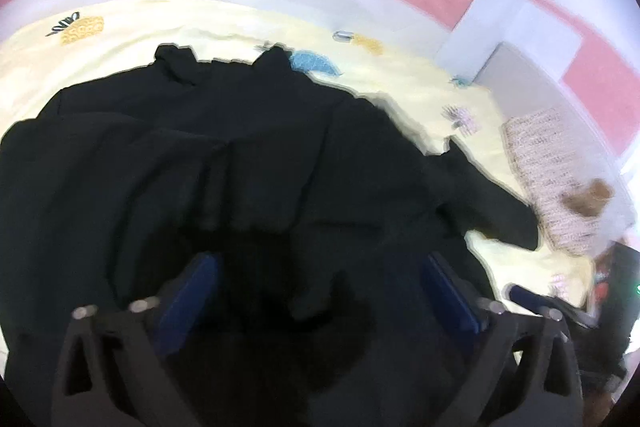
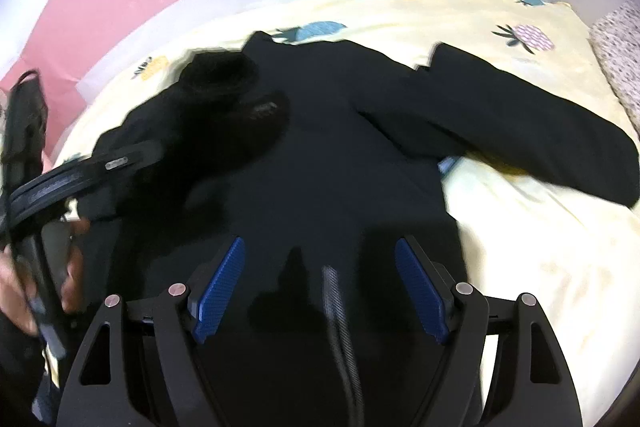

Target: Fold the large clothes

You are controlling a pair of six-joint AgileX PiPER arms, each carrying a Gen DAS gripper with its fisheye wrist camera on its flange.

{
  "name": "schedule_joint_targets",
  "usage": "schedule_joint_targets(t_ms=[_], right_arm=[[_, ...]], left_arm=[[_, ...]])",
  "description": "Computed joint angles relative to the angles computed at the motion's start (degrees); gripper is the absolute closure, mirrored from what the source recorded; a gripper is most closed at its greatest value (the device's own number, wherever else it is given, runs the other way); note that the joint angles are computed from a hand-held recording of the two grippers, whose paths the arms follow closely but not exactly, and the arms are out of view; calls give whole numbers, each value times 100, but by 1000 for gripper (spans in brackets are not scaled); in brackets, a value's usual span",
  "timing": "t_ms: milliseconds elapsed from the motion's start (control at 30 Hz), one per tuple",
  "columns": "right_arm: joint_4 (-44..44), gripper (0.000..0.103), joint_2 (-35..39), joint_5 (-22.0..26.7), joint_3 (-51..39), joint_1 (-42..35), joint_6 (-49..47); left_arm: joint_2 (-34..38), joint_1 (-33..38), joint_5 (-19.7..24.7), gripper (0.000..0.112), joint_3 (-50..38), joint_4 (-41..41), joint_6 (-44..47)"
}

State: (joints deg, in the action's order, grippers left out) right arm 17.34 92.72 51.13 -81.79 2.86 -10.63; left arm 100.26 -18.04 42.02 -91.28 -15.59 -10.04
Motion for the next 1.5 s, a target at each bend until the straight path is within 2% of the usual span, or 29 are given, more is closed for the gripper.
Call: schedule_joint_targets(t_ms=[133, 267, 333, 367, 400, 433, 467, 533, 567, 633, 667, 733, 833, 900, 1133, 1267, 1500], right_arm=[[29, 26, 211, -12, -319, 250, 127], [-98, 26, 645, -67, -800, 550, 215], [-169, 26, 950, -48, -1123, 714, 304], [-212, 27, 1123, -89, -1293, 806, 357], [-223, 38, 1311, -157, -1481, 886, 371], [-307, 46, 1518, -207, -1704, 983, 419], [-392, 60, 1720, -208, -1934, 1057, 471], [-486, 73, 2125, -149, -2356, 1142, 510], [-694, 75, 2451, 30, -2726, 1197, 662], [-1020, 76, 3030, 371, -3323, 1223, 871], [-1179, 76, 3214, 345, -3423, 1207, 921], [-1193, 76, 3358, 351, -3512, 1121, 999], [-899, 76, 3433, 651, -3732, 947, 892], [-1095, 76, 3181, 647, -3542, 985, 973], [-943, 75, 1463, 77, -1509, 859, 637], [-868, 74, 401, -37, -501, 660, 511], [-817, 73, -800, 210, 345, 401, 445]], left_arm=[[-555, 194, -63, 10, 433, 159, 66], [-895, 635, -215, 11, 722, 940, -279], [-925, 979, -246, 15, 800, 1370, -525], [-926, 1130, -236, 22, 830, 1507, -601], [-893, 1276, -220, 31, 842, 1711, -743], [-839, 1441, -226, 35, 873, 1955, -909], [-792, 1560, -250, 41, 924, 2104, -1021], [-620, 1818, -303, 47, 996, 2249, -1170], [-510, 1896, -282, 52, 1005, 2258, -1215], [-281, 2018, -345, 52, 1093, 2170, -1176], [-236, 2047, -414, 52, 1179, 2069, -1103], [-176, 1959, -673, 50, 1369, 2264, -1193], [-273, 1797, -574, 50, 1417, 2658, -1553], [-444, 1806, -366, 50, 1406, 2515, -1485], [-1486, 1517, -61, 50, 2030, 2376, -1481], [-2242, 823, 325, 50, 2327, 2868, -2066], [-2962, -829, 1335, 50, 2295, 3783, -3514]])
